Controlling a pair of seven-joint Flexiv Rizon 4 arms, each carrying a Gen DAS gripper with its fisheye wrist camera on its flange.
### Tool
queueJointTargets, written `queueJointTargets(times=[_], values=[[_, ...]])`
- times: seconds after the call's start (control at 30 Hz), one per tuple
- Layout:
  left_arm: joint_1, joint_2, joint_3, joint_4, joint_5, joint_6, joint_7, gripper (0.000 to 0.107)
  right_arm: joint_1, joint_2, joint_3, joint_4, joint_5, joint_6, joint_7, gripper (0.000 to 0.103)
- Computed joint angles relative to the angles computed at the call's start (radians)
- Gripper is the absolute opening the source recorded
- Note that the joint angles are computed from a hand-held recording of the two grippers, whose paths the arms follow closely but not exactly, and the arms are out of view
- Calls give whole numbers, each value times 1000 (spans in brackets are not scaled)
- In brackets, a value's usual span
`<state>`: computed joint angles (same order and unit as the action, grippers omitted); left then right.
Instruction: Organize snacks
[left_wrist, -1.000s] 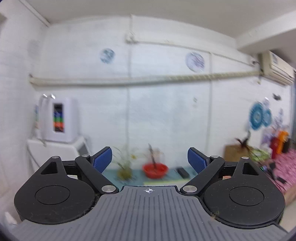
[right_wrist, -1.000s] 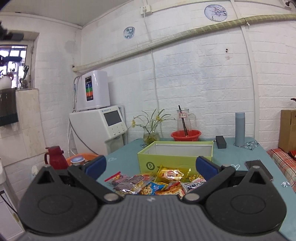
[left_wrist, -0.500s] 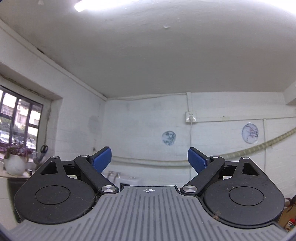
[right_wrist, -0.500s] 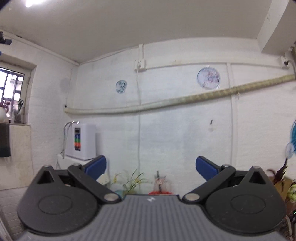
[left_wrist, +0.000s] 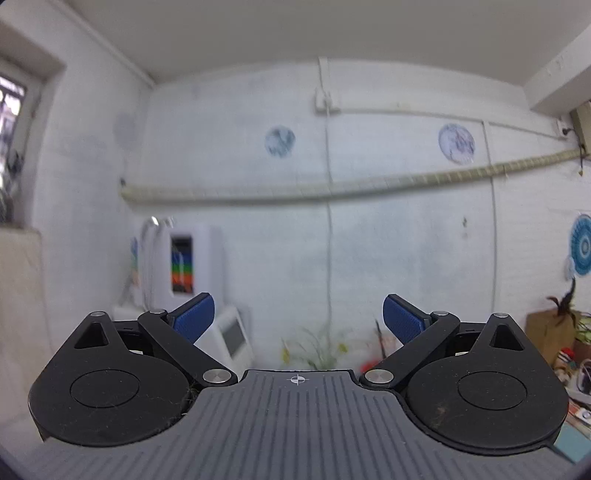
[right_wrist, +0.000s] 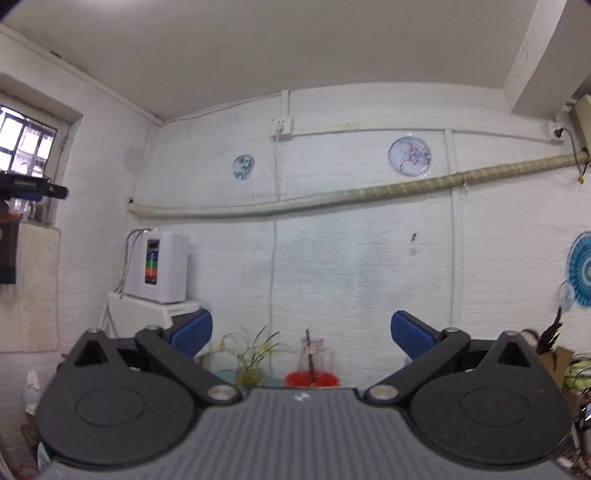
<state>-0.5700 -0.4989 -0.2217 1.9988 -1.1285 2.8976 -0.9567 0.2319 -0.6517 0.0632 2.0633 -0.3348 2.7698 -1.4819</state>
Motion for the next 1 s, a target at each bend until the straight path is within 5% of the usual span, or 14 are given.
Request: queueJointTargets(times=[0.1,0.23,0.4,0.53,0.67,0.87,0.93,1.0], values=[[57,-161,-16,-9,87,-110,-201,85,19,-131,24,-47,-54,-24,49,103],[123,-333,-36,-91,217,-346,-355,77,54,-246,25,-140,-110,-202,147,103],[76,-463,31,-268,149,-549,-258,77,130,-325,3,-267,-70,-413,140,103],[90,-491,70,-338,158,-655,-252,80,114,-383,25,-412,-182,-563,149,103],[181,-485,56,-343,280,-753,-355,79,-3,-473,158,-588,-431,-743,227,103],[472,-523,-177,-342,643,-849,-533,63,-82,-604,359,-765,-605,-922,157,102],[526,-539,-217,-337,745,-846,-592,54,-54,-597,331,-757,-571,-889,124,102],[495,-519,-182,-318,727,-831,-590,45,14,-556,228,-712,-483,-819,91,98]])
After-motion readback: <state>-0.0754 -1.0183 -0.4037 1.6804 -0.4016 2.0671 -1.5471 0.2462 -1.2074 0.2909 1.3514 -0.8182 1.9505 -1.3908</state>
